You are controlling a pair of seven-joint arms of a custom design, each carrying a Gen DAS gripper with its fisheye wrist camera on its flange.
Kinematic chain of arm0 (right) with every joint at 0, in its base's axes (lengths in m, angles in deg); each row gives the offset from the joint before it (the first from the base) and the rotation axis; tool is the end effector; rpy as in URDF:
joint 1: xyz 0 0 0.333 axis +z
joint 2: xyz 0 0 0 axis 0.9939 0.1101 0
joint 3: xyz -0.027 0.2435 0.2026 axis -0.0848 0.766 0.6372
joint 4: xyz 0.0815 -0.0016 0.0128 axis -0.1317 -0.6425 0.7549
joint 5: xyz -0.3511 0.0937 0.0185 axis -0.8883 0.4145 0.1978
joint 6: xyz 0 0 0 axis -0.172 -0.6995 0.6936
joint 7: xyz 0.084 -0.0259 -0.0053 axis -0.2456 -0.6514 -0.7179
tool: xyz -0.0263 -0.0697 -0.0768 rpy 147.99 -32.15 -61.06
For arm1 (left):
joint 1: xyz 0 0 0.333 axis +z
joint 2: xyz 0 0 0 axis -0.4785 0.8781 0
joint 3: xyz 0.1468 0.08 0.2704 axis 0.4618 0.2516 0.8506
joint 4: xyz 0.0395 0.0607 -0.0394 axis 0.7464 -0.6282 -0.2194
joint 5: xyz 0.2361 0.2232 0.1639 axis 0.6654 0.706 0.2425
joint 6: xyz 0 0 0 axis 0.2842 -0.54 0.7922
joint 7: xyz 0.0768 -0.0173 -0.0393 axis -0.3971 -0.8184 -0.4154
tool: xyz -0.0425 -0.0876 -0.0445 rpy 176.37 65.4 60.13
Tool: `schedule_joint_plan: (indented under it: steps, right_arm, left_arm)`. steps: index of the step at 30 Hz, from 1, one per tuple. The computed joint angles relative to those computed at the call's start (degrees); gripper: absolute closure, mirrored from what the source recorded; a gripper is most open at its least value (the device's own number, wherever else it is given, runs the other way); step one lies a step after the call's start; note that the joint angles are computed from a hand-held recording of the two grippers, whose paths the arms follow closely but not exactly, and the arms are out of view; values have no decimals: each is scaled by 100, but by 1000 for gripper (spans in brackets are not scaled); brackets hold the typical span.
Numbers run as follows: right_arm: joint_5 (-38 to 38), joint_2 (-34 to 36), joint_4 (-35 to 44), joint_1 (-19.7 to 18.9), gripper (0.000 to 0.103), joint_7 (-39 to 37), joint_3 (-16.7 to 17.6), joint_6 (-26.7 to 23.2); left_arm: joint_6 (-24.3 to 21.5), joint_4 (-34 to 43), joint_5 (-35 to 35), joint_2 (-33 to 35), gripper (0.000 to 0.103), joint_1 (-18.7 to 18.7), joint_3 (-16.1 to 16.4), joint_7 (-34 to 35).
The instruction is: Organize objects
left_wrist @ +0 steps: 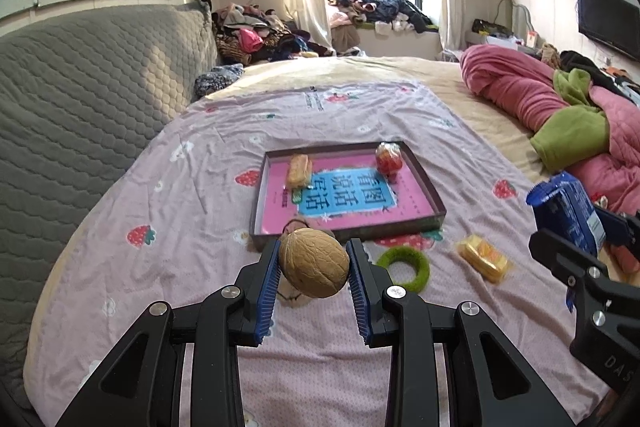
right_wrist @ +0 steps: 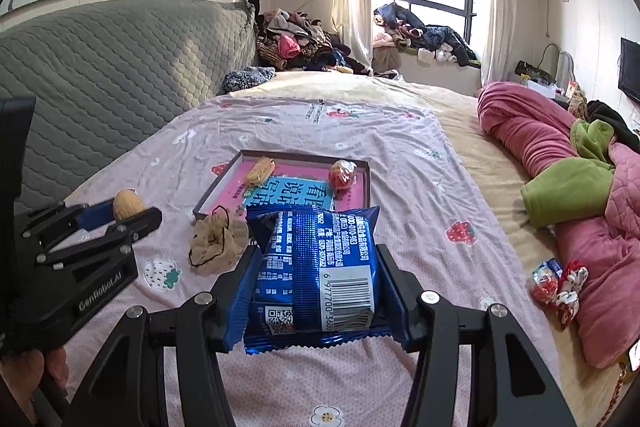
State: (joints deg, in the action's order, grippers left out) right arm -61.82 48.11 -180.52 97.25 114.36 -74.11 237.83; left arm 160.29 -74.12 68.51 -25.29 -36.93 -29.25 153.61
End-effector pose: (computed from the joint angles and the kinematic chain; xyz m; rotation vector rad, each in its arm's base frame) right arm 0.5031 0.2048 0.5014 -1.5916 1.7371 -0.9133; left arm 0.5743 -0.1313 0.4991 -1.4022 1.9316 -0.9009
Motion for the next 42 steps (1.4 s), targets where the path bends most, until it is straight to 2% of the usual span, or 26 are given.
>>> schedule_joint_plan:
  steps: [6, 9, 13, 17, 19, 21, 26, 30, 37, 42]
  right_arm:
    - [-212, -38, 56, -27, 47, 182, 0, 45]
    - [-254, -22, 99, -27, 47, 203, 3, 35]
    - [-438, -24, 108, -35, 47, 416, 2, 106]
    - [-332, 53, 180, -21, 47, 272, -11, 103]
    - [-368, 78, 214, -19, 47, 288, -27, 113]
    - [-337, 110, 252, -16, 47, 263, -45, 127]
    - [-238, 219, 338, -15, 47, 156, -96, 181]
    - [-116, 310, 420, 0, 47, 71, -139, 214]
    - [50, 430, 582, 27, 47, -140, -216, 206]
    - [154, 466, 662, 47, 47, -284, -238, 173]
  left_arm:
    - [19, 174, 284, 75, 69, -144, 176, -261]
    - [-75, 263, -20, 149, 69, 29, -37, -34]
    - [-11, 266, 17, 202, 69, -68, 66, -88]
    - [-113, 370, -105, 300, 69, -38, 20, 6]
    - [-74, 381, 18, 329, 69, -149, 153, -87]
    - [-99, 416, 2, 356, 69, -153, 155, -81]
    - [-119, 559, -218, 452, 69, -39, 11, 89]
    - [-270, 700, -118, 520, 69, -163, 149, 0]
    - [-387, 964, -131, 672, 69, -128, 108, 1]
    - [-449, 1095, 33, 733, 69, -256, 251, -151]
